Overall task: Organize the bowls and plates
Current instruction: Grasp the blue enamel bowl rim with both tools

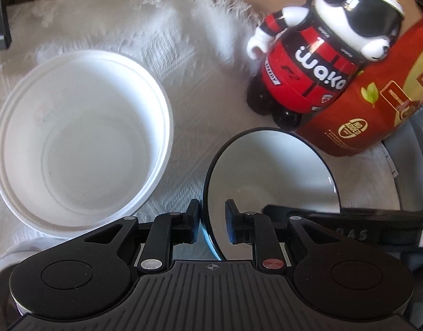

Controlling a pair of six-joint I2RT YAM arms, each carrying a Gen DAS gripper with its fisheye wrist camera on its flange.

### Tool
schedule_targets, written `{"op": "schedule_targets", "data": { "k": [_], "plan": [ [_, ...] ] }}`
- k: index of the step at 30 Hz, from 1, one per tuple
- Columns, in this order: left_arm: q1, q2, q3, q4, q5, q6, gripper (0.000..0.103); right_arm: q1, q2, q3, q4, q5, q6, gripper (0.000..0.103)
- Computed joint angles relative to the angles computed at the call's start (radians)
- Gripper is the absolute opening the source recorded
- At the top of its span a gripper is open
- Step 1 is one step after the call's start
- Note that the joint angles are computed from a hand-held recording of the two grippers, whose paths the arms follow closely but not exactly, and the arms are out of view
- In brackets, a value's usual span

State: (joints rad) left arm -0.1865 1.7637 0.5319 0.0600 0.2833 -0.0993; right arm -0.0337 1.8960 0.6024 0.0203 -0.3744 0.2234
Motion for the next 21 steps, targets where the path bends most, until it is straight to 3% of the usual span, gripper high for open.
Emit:
{"op": "schedule_targets", "data": {
  "k": [5,10,15,21],
  "plan": [
    [-0.027,0.01,0.025,-0.035,-0.015,0.007,0.022,-0.002,0.044,0.024,-0.018,-0.091,-0.009,0.067],
    [-0.051,0.046,0.051,-0.048,0.046,0.03,0.021,-0.037,-0.006,-0.005,-0.059,-0.081,-0.011,0.068],
    [-0.087,0.055,0.059,-0.03,0.046,0.034,0.021,-0.129,-0.041,-0.054,-0.075,-0.1,-0.037,0.068],
    [-0.051,0.067,0.075,-0.049,0.067,0.041,0.019,-0.164,-0.007,-0.063,-0.003,-0.1,-0.006,0.08]
  ]
}}
